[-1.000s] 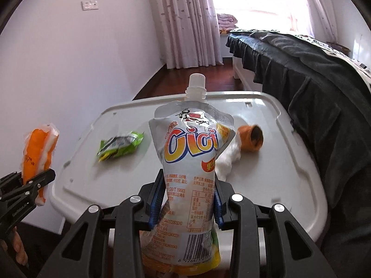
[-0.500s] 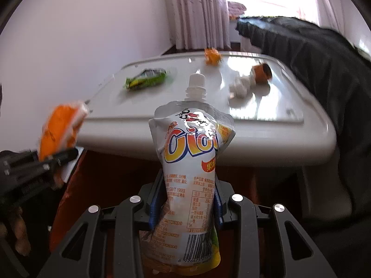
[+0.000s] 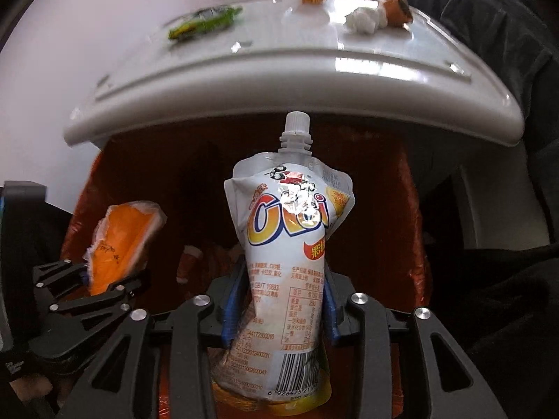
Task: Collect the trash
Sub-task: 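Drop the orange bag into the bin with the left gripper while the right gripper drops the pouch, then grasp the crumpled white tissue with the right gripper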
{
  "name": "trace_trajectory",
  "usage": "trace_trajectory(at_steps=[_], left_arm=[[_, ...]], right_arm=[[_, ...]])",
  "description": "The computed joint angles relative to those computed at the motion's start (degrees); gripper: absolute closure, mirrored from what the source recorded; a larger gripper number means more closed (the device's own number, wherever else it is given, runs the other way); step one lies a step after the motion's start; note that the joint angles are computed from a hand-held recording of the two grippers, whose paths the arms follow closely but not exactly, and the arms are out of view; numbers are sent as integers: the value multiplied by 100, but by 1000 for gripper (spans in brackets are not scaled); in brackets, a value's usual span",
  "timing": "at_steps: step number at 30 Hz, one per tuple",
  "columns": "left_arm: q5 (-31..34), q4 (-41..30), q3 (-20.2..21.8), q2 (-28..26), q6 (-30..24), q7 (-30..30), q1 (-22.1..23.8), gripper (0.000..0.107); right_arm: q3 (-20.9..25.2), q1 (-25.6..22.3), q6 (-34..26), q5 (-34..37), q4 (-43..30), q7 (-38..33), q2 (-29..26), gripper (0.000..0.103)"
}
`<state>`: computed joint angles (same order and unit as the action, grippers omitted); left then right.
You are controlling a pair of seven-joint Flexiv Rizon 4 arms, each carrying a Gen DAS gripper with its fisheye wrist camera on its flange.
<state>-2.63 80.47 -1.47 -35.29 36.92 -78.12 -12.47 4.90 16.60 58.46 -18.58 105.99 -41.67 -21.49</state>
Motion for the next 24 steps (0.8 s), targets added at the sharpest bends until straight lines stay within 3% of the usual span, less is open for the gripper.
trace_trajectory(at_steps=[1, 3, 11, 20, 24], left_arm=[[103, -52, 51, -21, -50, -43, -55, 43], [342, -55, 153, -8, 45, -143, -159, 23], [355, 106, 124, 87, 187, -131, -71, 23], [335, 73, 107, 84, 187, -125, -43, 23], [80, 213, -95, 210, 669, 122, 61, 23]], right_arm=[[-26, 24, -163, -19, -62, 46, -33, 29], [-150, 105, -113, -247, 32, 311, 5, 27], [-206, 35, 200, -477, 338, 872, 175, 27], [-144, -55, 256, -431, 301, 847, 172, 25], [-143, -181, 668, -228, 238, 764, 197, 25]])
